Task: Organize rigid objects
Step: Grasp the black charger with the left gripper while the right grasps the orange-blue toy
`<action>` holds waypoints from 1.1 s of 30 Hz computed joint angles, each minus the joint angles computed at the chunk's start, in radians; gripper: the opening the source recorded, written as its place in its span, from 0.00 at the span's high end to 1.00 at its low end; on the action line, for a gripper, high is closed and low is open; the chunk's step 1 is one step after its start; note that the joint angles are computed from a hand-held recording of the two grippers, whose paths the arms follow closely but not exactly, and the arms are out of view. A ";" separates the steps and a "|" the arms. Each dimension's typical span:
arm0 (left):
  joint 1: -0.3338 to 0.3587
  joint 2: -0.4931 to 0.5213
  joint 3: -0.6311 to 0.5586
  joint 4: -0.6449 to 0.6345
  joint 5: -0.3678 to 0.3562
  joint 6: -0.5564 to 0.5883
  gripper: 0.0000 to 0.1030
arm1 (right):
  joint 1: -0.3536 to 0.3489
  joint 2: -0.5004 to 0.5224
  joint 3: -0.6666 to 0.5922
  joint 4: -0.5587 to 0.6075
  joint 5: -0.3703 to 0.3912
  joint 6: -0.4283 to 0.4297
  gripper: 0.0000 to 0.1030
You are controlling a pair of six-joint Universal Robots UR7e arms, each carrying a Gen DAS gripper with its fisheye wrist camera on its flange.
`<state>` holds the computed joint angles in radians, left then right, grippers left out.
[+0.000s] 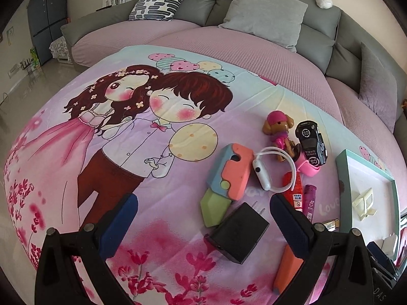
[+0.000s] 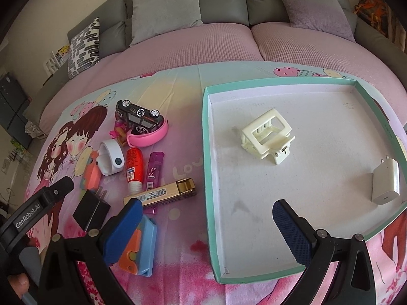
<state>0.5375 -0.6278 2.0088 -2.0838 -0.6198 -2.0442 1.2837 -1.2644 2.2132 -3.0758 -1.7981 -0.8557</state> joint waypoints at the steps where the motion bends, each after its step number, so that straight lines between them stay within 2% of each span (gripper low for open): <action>1: 0.002 -0.004 0.012 -0.021 -0.002 0.011 0.00 | 0.002 0.002 0.001 -0.004 -0.002 -0.001 0.00; 8: 0.025 -0.007 0.071 -0.212 -0.031 0.176 0.00 | 0.014 -0.011 0.028 -0.003 0.010 -0.006 0.00; 19: 0.044 0.008 0.076 -0.319 -0.070 0.339 0.00 | 0.031 -0.027 0.095 -0.030 -0.002 -0.099 0.00; 23: 0.053 0.006 0.088 -0.365 -0.087 0.365 0.00 | 0.036 -0.010 0.110 -0.042 -0.027 -0.119 0.05; 25: 0.055 0.005 0.091 -0.365 -0.089 0.367 0.00 | 0.042 0.001 0.127 -0.084 -0.040 -0.149 0.07; 28: 0.057 0.004 0.100 -0.390 -0.091 0.383 0.00 | 0.040 -0.007 0.130 -0.047 -0.029 -0.150 0.12; 33: 0.060 0.014 0.097 -0.428 -0.093 0.436 0.00 | 0.047 0.010 0.134 -0.052 -0.051 -0.166 0.17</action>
